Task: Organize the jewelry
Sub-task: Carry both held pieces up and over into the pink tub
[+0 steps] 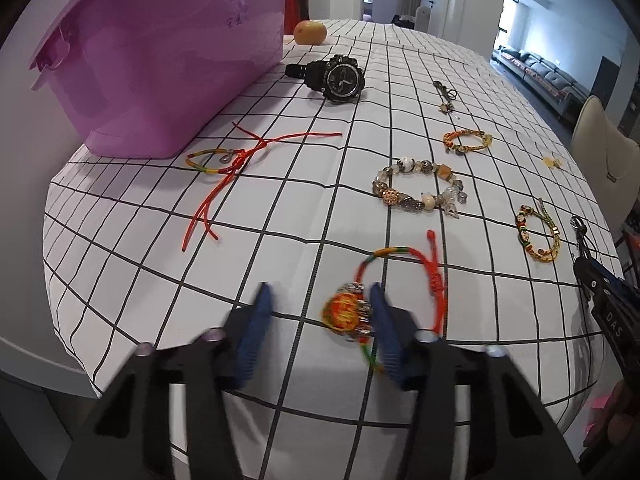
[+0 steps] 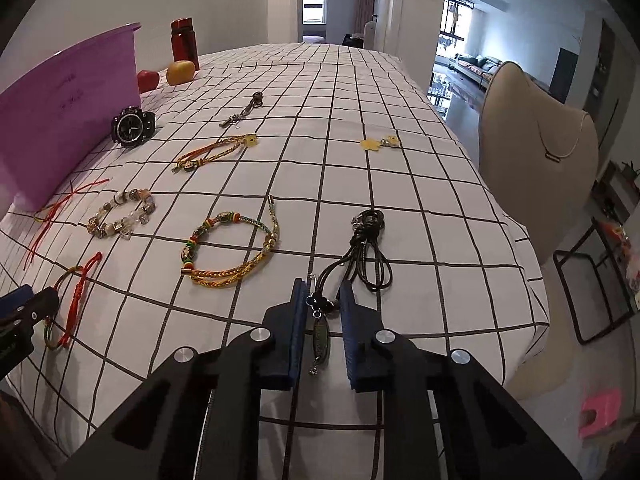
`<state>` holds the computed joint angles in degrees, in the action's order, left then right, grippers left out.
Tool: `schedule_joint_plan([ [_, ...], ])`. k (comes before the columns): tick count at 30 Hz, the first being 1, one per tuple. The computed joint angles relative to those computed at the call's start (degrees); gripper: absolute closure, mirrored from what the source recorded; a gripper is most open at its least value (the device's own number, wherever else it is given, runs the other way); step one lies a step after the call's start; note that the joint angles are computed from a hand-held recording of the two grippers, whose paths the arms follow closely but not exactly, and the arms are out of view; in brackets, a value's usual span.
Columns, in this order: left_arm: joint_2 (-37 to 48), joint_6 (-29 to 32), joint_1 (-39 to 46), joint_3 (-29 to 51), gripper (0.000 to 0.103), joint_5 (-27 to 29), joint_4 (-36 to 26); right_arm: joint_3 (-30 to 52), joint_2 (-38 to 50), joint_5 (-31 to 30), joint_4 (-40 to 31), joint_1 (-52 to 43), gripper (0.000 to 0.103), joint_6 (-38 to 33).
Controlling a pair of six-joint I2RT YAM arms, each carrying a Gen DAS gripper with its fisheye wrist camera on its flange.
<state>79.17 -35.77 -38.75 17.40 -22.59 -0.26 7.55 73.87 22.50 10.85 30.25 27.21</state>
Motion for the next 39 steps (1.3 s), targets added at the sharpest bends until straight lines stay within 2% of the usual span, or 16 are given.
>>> schedule_joint_plan([
  [2, -0.6, 0.3, 0.0, 0.0, 0.085, 0.0, -0.4, -0.1, -0.5, 0.1, -0.4, 0.2, 0.087, 0.4],
  [4, -0.8, 1.0, 0.6, 0.0, 0.085, 0.6, -0.5, -0.5, -2.2, 0.6, -1.0, 1.0, 0.097, 0.8],
  [10, -2.8, 1.8, 2.0, -0.6, 0.086, 3.8, -1.2, -1.5, -5.8, -2.2, -2.8, 1.2, 0.097, 2.6],
  [14, -6.7, 1.8, 2.2, -0.6, 0.086, 5.4, -4.0, -1.3, -11.7, -2.1, -8.5, 2.7, 0.097, 4.4],
  [19, -12.3, 1.8, 3.1, 1.5, 0.086, 6.9, -11.3, 2.0, -20.0, -2.8, -19.6, 5.1, 0.097, 6.4],
  [26, -20.2, 1.6, 2.6, 8.0, 0.086, 8.7, -25.5, 9.6, -28.0, -5.1, -33.3, 7.5, 0.097, 8.0],
  [33, -26.8, 1.9, 4.3, 16.7, 0.086, 8.5, -39.5, 20.0, -26.1, -7.2, -38.7, 10.5, 0.097, 5.9],
  [39, -28.1, 10.9, 14.9, 25.5, 0.086, 11.2, -43.6, 31.7, -17.7, -7.5, -38.6, 12.1, 0.097, 2.4],
])
